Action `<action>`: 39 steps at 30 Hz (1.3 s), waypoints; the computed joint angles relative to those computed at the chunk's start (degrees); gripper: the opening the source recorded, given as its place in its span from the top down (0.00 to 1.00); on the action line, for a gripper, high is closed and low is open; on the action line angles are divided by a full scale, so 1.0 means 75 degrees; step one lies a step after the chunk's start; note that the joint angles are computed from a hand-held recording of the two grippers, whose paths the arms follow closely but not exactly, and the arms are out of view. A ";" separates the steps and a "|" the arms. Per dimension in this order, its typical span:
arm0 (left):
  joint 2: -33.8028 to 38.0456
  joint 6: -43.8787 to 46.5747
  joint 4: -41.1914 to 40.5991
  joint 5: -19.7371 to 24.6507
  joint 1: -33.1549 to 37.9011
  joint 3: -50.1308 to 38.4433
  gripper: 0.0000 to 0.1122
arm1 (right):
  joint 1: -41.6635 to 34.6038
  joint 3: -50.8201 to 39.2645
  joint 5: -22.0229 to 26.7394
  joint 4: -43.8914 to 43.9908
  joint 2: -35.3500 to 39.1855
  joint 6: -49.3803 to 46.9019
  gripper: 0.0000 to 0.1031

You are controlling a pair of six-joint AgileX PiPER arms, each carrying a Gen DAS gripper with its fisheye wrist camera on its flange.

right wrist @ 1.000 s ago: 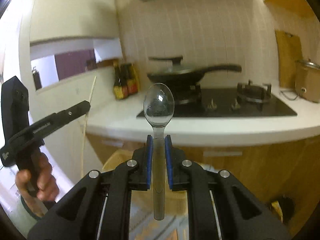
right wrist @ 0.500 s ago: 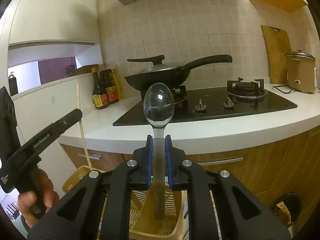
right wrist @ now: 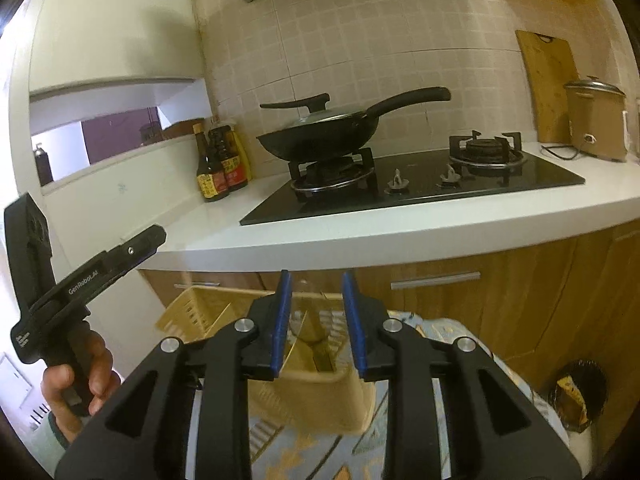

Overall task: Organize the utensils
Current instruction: 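Carry chopstick and spoon into the beige basket and open both grippers, then move the left gripper back to the table and grasp a clear spoon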

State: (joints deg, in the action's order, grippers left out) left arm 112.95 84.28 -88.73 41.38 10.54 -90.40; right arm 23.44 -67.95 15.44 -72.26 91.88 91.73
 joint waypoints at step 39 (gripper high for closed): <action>-0.2154 -0.0920 0.6435 0.0498 0.1402 0.5112 0.62 | 0.1820 0.2507 0.2969 0.6115 -0.1278 -0.3362 0.58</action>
State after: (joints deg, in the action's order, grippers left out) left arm 96.80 77.38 -40.47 45.12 21.06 -52.05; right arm 37.08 -49.14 37.70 -26.40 82.30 66.51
